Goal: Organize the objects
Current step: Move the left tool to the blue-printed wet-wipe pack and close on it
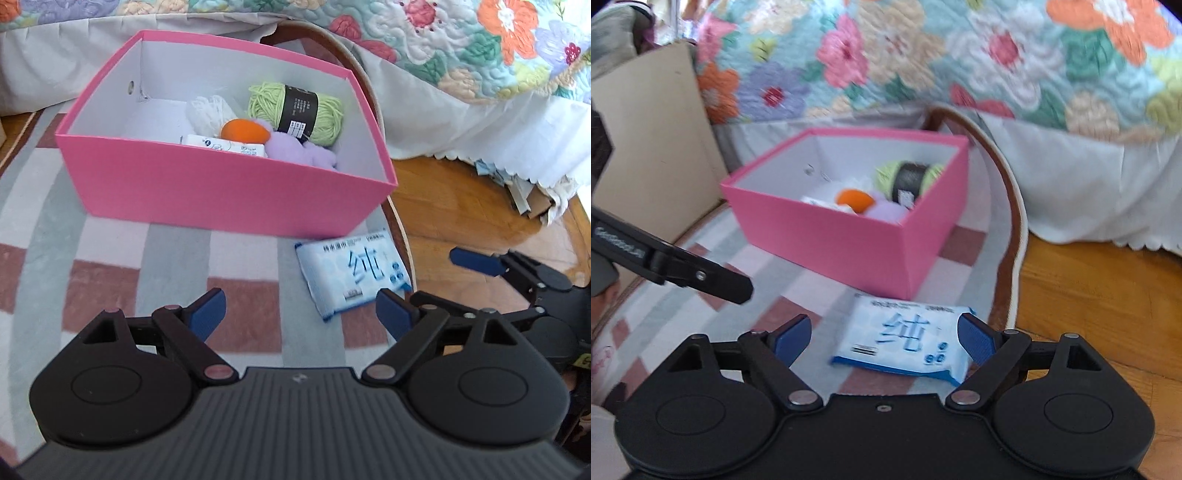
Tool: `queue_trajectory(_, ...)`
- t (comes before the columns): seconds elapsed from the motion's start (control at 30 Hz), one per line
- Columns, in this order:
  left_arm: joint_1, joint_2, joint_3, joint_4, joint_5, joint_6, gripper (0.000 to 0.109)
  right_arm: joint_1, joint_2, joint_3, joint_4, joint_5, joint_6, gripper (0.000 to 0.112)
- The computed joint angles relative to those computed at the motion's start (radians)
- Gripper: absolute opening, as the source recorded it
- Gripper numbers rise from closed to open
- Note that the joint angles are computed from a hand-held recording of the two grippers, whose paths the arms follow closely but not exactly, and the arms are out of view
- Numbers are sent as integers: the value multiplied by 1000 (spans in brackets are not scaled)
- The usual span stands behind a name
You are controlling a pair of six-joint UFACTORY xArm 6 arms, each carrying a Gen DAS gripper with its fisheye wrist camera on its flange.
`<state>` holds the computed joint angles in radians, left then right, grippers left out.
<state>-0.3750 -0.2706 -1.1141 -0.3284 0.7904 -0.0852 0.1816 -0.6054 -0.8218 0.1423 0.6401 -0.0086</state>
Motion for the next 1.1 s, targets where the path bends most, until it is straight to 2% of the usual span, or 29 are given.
queue_trajectory(0.13,-8,44,18,-44,-80,6,97,-16,45,20,15,-37,2,89)
queue_trajectory(0.4,-43,105,35,-102,-175,44,97,-33,108,32,-94,-71,123,89)
queue_trajectory(0.53,-47,145,13,-61,-141,-10,97,-28,131,16,-89,-54,109,83)
queue_trajectory(0.6,-41,160,16,-103,-142,-15,97,-24,148,-6,-91,-31,92,82)
queue_trajectory(0.7,-39,165,31,-149,-158,-7,97,-24,159,-6,-124,-53,114,82)
queue_trajectory(0.77,-45,166,35,-155,-172,20,97,-33,162,3,-96,-73,123,83)
queue_trajectory(0.9,-52,164,47,-160,-208,13,95,-53,182,-12,86,-47,106,89)
queue_trajectory(1.1,-57,158,81,-191,-282,83,83,-27,180,-2,5,-57,164,91)
